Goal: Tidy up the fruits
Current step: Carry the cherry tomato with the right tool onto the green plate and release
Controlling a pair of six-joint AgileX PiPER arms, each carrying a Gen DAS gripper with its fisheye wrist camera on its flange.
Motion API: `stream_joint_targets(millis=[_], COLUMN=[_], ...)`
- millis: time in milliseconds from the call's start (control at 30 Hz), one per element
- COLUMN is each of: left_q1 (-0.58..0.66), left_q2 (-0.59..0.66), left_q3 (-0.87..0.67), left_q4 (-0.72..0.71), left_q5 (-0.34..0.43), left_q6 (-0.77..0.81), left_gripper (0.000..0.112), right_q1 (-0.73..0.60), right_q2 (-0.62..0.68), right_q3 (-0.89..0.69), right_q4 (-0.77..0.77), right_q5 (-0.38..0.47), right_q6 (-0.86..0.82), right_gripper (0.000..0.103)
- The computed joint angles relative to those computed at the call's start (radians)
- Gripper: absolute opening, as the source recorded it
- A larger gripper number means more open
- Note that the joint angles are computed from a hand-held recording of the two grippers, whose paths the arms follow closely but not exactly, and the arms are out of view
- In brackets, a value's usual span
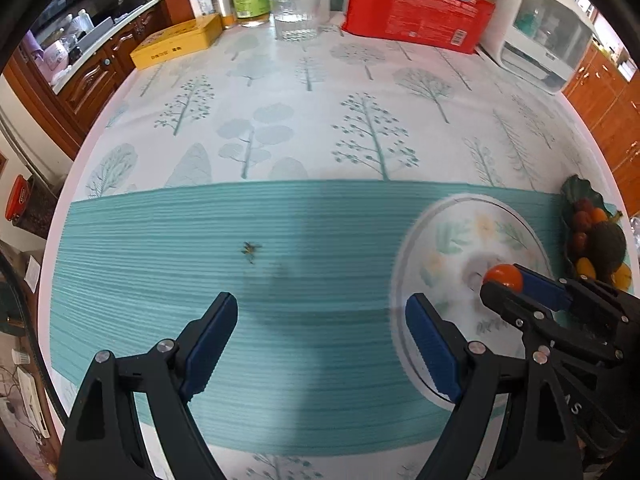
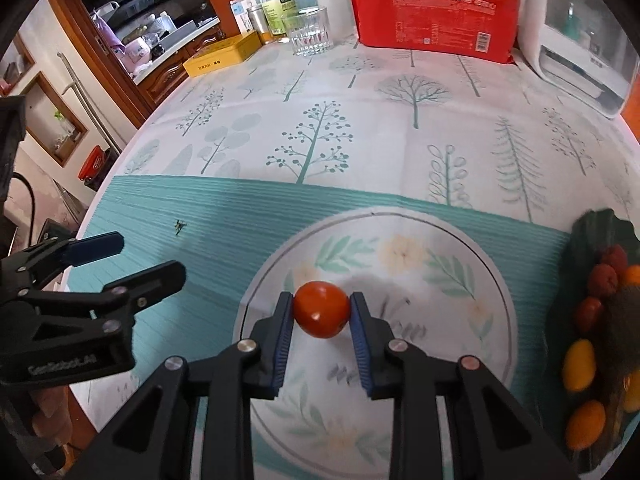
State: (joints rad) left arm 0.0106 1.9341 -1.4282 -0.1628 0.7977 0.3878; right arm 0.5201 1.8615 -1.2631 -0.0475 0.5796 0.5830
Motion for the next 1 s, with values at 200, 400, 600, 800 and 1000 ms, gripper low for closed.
stream_joint_targets(millis=[200,400,600,800,1000], left_q1=[-0.080,-0.201,-0.354,-0.505,-0.636], left_q2=[-0.084,-0.170,-0.211,-0.201,-0.151], left_q3=[0.091,0.159,0.162,0.117,0.037], left_q4=[0.027,0.039,0.097,0.179,0.280], left_q5=[-0.002,-0.013,-0.021,-0.024,-0.013], left_q6=[-0.068,-0.159,-0.311,-0.492,-0.665], left_gripper=[0.086,0.089,0.090,0.091,0.092], right_q1=[-0.011,-0.071,-0.200,-0.415,-0.663], right_q2=[-0.156,-0.322,-0.495,-0.602,-0.618], right_q3=[0.157,0.290,0.398,0.451,0.459], right_q4=[-0.014,0.004,0.033,0.140,0.276], right_q5=[0.002,0.038,0.078,0.121,0.148], right_q6=[0.006,-0.049,-0.165,-0.398,-0.674], right_gripper=[0.028,0.028,0.028,0.028,0.028])
